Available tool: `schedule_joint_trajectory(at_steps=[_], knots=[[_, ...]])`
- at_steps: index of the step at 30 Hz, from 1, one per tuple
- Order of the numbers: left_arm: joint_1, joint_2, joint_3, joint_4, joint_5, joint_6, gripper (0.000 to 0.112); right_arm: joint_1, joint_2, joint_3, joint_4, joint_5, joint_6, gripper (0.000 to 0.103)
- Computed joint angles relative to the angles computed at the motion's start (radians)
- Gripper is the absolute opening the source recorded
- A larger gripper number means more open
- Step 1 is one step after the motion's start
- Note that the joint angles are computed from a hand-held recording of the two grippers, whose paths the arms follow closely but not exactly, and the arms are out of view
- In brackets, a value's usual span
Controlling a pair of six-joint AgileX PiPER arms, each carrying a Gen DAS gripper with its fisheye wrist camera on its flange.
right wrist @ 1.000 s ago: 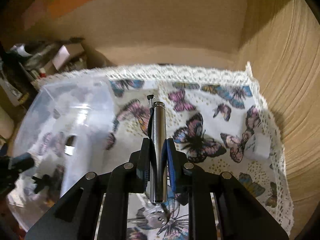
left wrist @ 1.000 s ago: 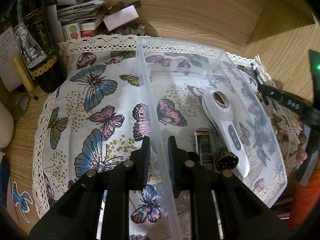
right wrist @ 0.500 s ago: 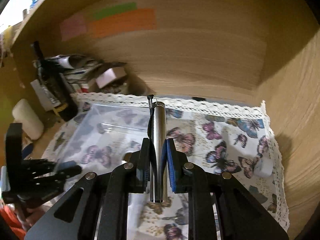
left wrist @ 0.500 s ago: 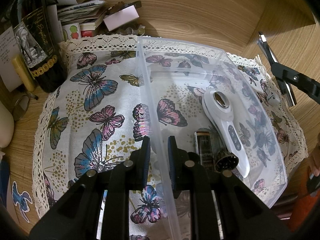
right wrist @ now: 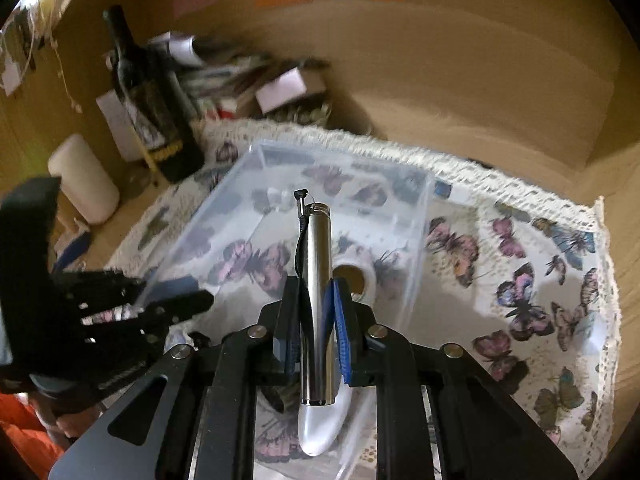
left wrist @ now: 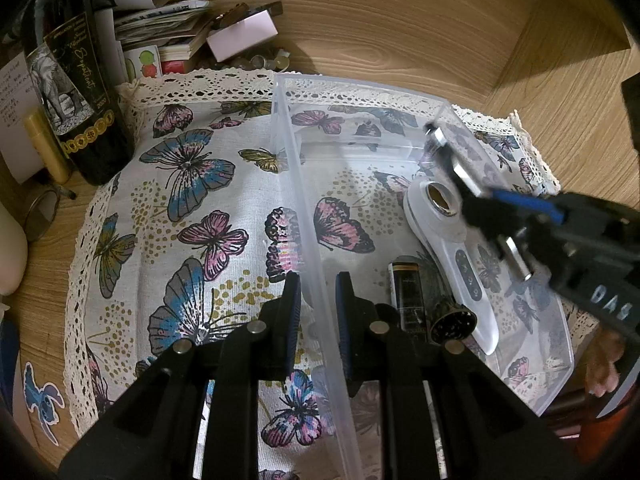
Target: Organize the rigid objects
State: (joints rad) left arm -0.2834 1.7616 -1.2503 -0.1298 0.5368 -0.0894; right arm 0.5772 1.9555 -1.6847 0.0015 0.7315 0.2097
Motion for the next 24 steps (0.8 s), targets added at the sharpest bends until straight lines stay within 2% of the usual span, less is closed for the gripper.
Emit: schedule_joint_trajectory(at_steps=[7, 11, 18, 24], knots=[[0.001, 0.001, 0.001, -0.007, -0.002, 0.005, 0.016, 0.012, 0.049, -0.050, 0.022, 0.077, -0.053, 0.015], [0.002, 0.001, 0.000, -0.009, -0.001, 0.008, 0.016, 0.012, 0.059, -0.060, 0.029, 0.090, -0.057, 0.016], [0.002, 0.000, 0.000, -0.007, -0.001, 0.007, 0.016, 0.012, 0.021, -0.021, 0.025, 0.044, -0.038, 0.016], [0.002, 0.001, 0.000, -0.010, 0.000, 0.009, 0.016, 0.007, -0.077, 0.069, -0.067, -0.027, 0.060, 0.019]])
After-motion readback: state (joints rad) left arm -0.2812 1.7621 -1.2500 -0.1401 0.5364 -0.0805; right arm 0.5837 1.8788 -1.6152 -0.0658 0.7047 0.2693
